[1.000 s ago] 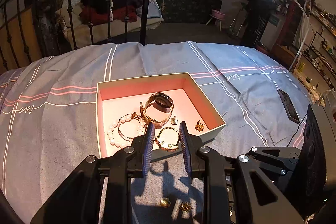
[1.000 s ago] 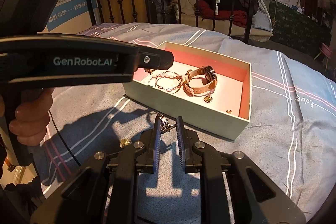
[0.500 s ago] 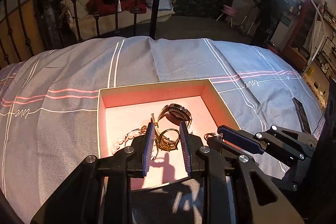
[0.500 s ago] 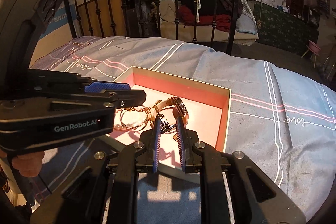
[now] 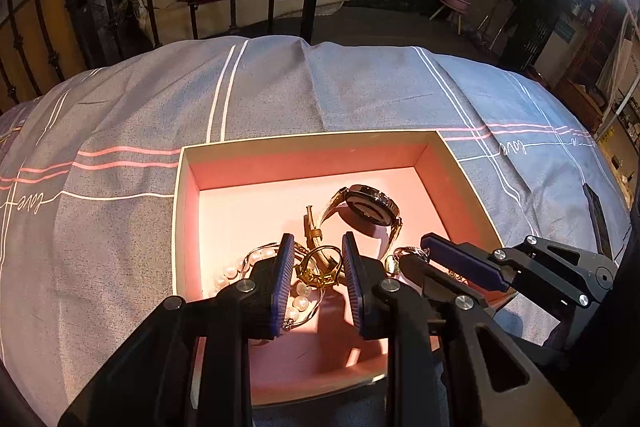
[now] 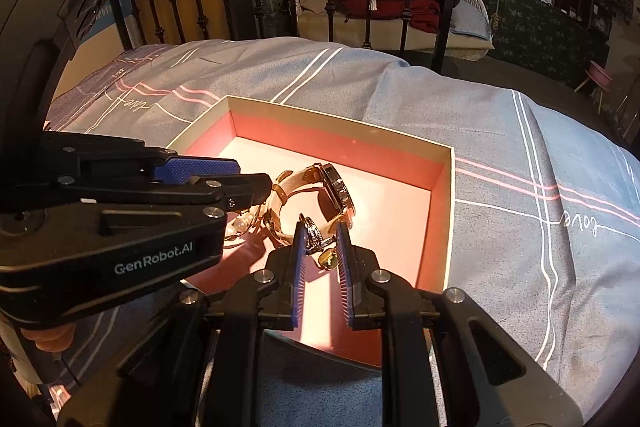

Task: Organize jewelry
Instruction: 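Carry the brooch into the box with the left tool while the right tool carries its piece, then open both tools in the box and move them back to the remaining gold pieces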

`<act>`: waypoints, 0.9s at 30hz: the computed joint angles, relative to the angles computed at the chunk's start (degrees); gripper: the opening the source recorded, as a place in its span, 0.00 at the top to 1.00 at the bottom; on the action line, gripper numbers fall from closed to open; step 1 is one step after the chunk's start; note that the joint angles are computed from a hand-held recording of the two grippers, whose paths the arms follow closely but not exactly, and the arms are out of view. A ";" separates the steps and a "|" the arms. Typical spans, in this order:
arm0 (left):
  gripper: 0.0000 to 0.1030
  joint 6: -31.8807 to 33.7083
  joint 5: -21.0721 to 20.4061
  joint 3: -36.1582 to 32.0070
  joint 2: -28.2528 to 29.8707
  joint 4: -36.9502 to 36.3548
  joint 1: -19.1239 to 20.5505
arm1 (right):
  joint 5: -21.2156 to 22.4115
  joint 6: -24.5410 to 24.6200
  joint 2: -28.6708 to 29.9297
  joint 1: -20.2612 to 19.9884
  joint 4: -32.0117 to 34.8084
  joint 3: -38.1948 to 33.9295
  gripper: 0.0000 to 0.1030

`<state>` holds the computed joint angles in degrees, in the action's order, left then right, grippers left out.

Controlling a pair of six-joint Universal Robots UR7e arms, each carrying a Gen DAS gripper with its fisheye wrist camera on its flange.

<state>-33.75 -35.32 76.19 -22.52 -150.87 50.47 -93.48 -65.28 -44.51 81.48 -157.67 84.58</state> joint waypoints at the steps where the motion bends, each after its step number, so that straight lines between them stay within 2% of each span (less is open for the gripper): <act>1: 0.77 -0.40 -0.01 -0.29 0.08 0.58 0.10 | -0.44 0.01 0.18 0.09 0.47 -0.31 0.84; 5: 0.77 -1.57 -1.00 -1.81 0.37 3.53 0.57 | -2.78 0.26 0.94 0.71 2.25 -1.58 0.84; 12: 0.76 -1.15 -0.92 -3.26 0.99 5.15 0.61 | -2.90 0.50 1.26 0.74 2.83 -2.11 0.83; 13: 0.75 -1.58 -1.03 -3.25 0.91 5.41 0.67 | -2.76 0.63 1.21 0.70 2.72 -2.07 0.74; 14: 0.72 -1.95 -1.08 -3.23 0.85 5.45 0.70 | -2.39 0.82 1.05 0.60 2.32 -1.85 0.56; 15: 0.67 -2.07 -1.07 -2.97 0.68 5.07 0.67 | -2.00 0.99 0.86 0.50 1.34 -1.45 0.47; 16: 0.65 -1.99 -0.72 -2.61 0.51 4.58 0.54 | -1.46 0.87 0.62 0.37 0.39 -0.96 0.42; 19: 0.60 -1.67 0.64 -1.30 -0.12 2.81 -0.10 | -0.72 0.96 0.05 0.18 0.14 -0.41 0.42; 21: 0.54 -1.49 1.42 0.02 -0.77 0.82 -0.76 | 0.73 1.17 -0.98 -0.14 -0.97 0.85 0.42; 23: 0.45 -0.89 3.08 1.96 -1.46 -1.81 -1.87 | 3.46 1.26 -2.94 -0.79 -3.38 3.37 0.33; 27: 0.32 -0.48 5.46 7.79 -3.25 -9.80 -4.70 | 8.10 -0.39 -7.89 -2.55 -7.78 9.53 0.32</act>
<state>-34.23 -29.87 83.98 -25.77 -160.67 45.76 -85.38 -65.67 -52.40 78.94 -165.45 94.11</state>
